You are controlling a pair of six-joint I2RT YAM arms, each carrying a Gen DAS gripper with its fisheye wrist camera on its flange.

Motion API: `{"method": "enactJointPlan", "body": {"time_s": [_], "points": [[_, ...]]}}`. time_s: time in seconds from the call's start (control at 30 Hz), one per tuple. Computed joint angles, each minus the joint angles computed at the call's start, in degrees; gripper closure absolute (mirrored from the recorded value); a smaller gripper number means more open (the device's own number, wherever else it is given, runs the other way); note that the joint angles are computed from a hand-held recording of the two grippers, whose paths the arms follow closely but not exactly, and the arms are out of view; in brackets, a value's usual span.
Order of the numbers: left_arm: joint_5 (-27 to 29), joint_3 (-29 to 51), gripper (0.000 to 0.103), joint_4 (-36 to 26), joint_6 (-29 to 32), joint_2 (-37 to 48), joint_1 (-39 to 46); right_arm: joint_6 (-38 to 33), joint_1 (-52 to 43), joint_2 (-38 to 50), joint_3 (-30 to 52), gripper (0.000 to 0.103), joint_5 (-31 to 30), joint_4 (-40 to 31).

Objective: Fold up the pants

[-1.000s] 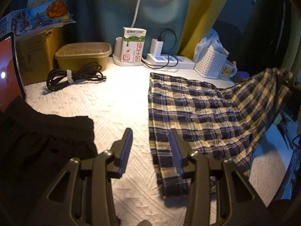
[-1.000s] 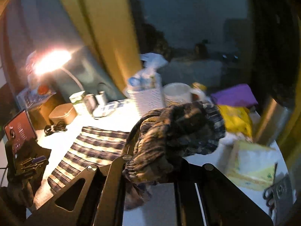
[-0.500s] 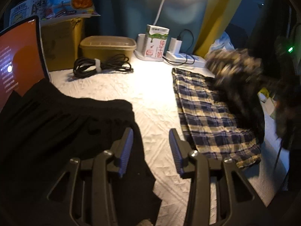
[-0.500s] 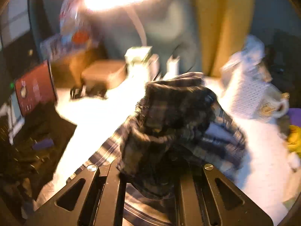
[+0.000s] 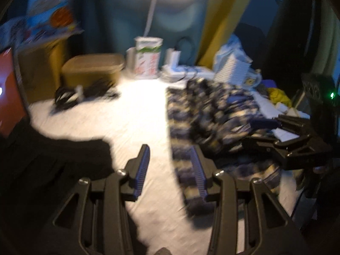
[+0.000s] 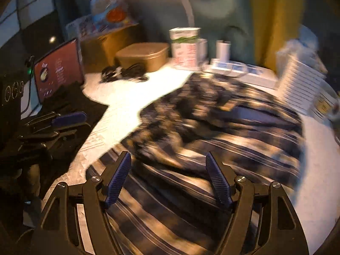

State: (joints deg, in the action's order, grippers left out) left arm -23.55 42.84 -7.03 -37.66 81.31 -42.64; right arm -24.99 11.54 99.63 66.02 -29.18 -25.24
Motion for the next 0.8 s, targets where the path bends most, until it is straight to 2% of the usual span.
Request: {"method": "enactJointPlan", "body": {"time_s": [0.13, 0.2, 0.27, 0.3, 0.43, 0.5, 0.63, 0.67, 0.7, 0.73, 0.8], "points": [[2.3, 6.8, 0.059, 2.9, 4.7, 5.4, 0.4, 0.3, -8.3, 0.0, 0.6, 0.027, -1.5, -0.2], [2.7, 13.7, 0.050, 0.8, 9.5, 11.2, 0.9, 1.0, -12.0, 1.0, 1.3, 0.028, -1.8, 0.1], [4.0, 18.8, 0.045, -0.8, 13.2, 15.3, 1.8, 1.1, -15.1, 2.7, 2.8, 0.032, -2.5, -0.1], [4.3, 22.5, 0.045, -2.3, 16.0, 18.4, 2.5, 1.0, -16.6, 3.8, 3.9, 0.035, -2.9, -0.6], [5.6, 34.5, 0.045, -7.6, 23.3, 28.3, 5.3, -0.1, -19.7, 6.7, 7.0, 0.036, -3.8, -1.6], [9.2, 40.8, 0.045, -11.3, 25.9, 33.1, 7.3, -0.6, -20.3, 8.0, 8.4, 0.036, -4.0, -1.7], [12.9, 45.1, 0.045, -11.8, 30.4, 37.1, 9.4, -0.3, -20.6, 12.1, 12.5, 0.036, -3.9, -2.2], [13.9, 44.3, 0.047, -10.4, 31.4, 37.1, 9.9, -1.0, -21.3, 12.7, 13.3, 0.036, -4.3, -3.1], [17.1, 43.4, 0.076, -8.7, 31.3, 37.0, 10.9, -0.8, -21.2, 14.0, 14.5, 0.036, -4.1, -3.4], [20.2, 44.3, 0.088, -9.6, 30.0, 37.7, 11.9, -0.5, -20.9, 15.4, 15.8, 0.036, -3.8, -3.7], [20.7, 45.1, 0.092, -10.4, 28.9, 38.4, 12.4, -0.2, -20.3, 17.0, 17.5, 0.036, -3.5, -4.4]]}}
